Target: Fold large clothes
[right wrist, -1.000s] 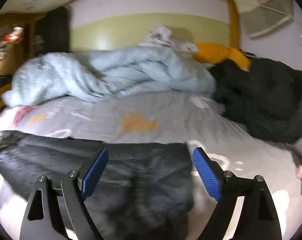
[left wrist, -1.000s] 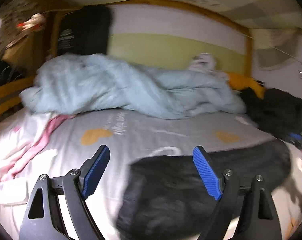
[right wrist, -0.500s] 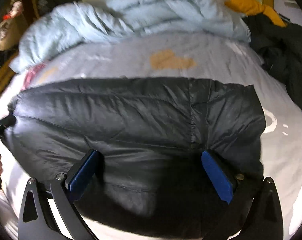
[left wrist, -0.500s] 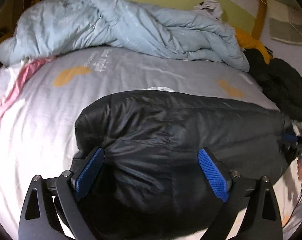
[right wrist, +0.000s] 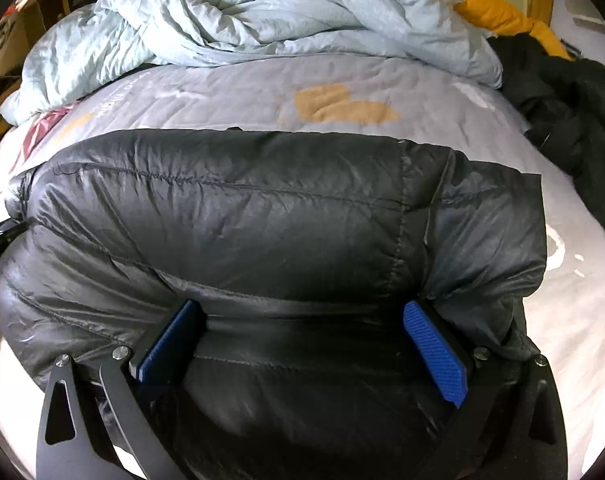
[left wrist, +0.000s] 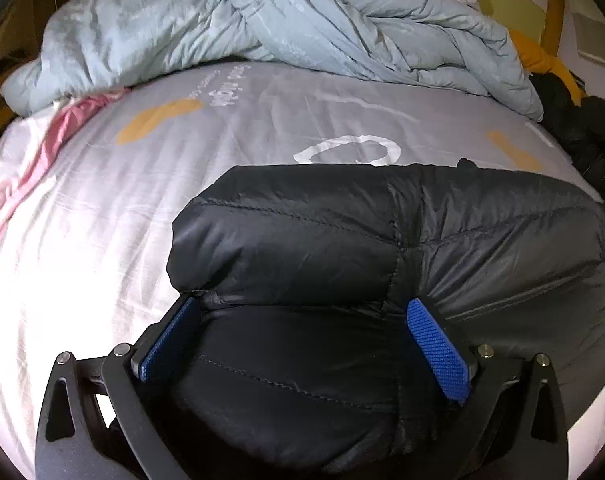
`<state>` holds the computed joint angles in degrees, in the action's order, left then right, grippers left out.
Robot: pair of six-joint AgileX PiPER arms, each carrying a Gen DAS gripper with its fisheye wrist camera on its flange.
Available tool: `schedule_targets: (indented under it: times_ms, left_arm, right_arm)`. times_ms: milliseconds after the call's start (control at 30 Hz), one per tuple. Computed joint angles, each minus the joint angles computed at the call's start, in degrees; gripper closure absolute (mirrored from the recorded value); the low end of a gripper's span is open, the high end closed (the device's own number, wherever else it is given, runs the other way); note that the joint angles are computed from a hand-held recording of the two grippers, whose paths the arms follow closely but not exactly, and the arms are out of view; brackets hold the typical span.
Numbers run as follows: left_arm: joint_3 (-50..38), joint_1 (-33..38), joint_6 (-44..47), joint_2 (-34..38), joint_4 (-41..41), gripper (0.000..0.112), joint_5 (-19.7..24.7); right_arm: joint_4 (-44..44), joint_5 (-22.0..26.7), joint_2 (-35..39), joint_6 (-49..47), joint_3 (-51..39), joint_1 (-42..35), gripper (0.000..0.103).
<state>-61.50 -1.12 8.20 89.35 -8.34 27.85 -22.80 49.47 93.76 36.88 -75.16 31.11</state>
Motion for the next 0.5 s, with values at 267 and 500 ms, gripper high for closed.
schedule_targets:
  times_ms: [267,500]
  left_arm:
    - [6.67,-1.97,-7.46,-2.24,7.86,0.009,-12.49]
    - [6.78,-3.13,-15.73,-2.31,16.16,0.009,-12.89]
  right_arm:
    - [-6.32,-2.34,-0.81,6.39,3.08,1.96,0.000]
    - [-21.87,-8.92,-2.90,23.36,10.63,4.95,0.000]
